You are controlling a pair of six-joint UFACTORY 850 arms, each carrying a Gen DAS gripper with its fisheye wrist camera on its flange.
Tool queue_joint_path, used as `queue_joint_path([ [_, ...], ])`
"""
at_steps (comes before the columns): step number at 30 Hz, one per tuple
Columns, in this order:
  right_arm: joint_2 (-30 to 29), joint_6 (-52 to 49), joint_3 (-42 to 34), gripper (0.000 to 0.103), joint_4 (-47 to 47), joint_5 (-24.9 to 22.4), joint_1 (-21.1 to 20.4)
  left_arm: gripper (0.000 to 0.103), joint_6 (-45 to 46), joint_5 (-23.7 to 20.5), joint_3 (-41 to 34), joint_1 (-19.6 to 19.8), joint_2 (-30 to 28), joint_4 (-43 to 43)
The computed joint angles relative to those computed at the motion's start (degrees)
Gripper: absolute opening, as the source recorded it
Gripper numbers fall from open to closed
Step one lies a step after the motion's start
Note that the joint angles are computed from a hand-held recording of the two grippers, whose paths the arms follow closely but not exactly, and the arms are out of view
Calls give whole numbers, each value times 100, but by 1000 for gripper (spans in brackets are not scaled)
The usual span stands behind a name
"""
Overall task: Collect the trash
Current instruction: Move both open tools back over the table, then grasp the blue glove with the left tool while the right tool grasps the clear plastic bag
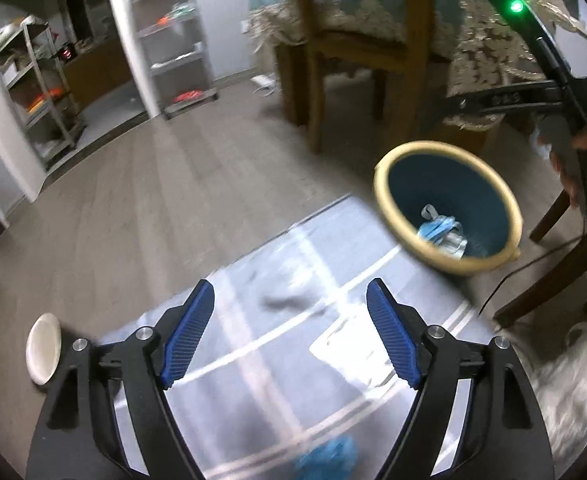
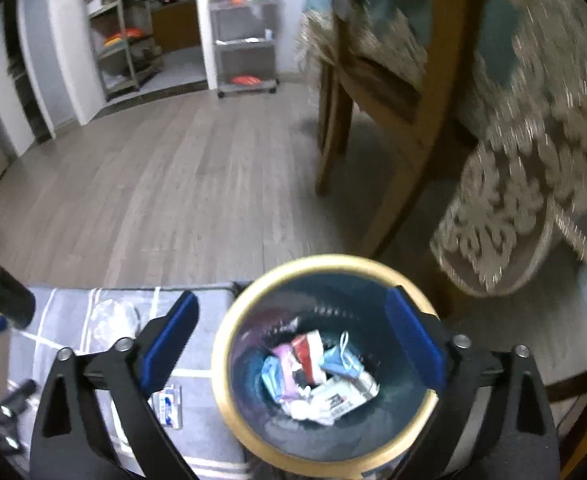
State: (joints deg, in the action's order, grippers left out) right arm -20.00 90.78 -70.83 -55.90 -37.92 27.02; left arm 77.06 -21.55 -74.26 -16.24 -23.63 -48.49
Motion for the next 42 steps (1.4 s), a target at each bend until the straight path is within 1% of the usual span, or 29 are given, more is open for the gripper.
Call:
queue_joint_path([
  [2,-153,-79,-202,97,-112,-246,121,79,43,-56,108,212,80,123],
  [3,-222,-129,-294,97,-140,-278,172,80,117,-35,196,316,126,141],
  [5,-258,-73,-338,97,-253,-67,227,80,153,2,306,432,158,141],
  [8,-284,188,-357,97,-377,391,242,81,-18,-140,327,572,101,115],
  [10,-320,366,-405,97,-392,604,230,81,26,-223,378,650,68,29],
  [12,-395,495,-488,97,-408,677,260,81,72,-354,444,693,43,6],
  [13,-489,368,-603,97,-288,689,276,81,25,-446,477,701,11,106],
  [18,-975,-621,-1223,97,671,580,357,81,-126,-341,798,563,-63,628],
  [24,-1453,-1307,-1804,97,1310,373,453,81,14,-419,1084,546,-77,758],
  [28,-1789,-2001,-2157,97,1961,326,450,80,-359,-800,1043,595,-218,1108],
  [29,-1883,-2179,-2244,97,2150,308,442,78,-434,-881,1036,603,-249,1208],
  [30,-1948,-2314,-2300,97,2298,293,434,72,-492,-920,1042,600,-269,1323],
  [35,-2383,-3223,-2706,96,3301,245,394,58,-645,-1129,1023,602,-379,1704],
  [37,-2522,-3514,-2849,95,3504,256,415,55,-554,-1079,1072,595,-346,1754],
  [39,-2667,-3858,-3016,94,3710,244,444,48,-526,-1039,1091,604,-332,1778],
  [41,-2853,-4323,-3255,89,3927,100,489,40,-571,-1013,1068,612,-341,1821],
  [42,-2919,-4511,-3340,88,3999,23,508,38,-584,-1007,1047,620,-354,1846],
])
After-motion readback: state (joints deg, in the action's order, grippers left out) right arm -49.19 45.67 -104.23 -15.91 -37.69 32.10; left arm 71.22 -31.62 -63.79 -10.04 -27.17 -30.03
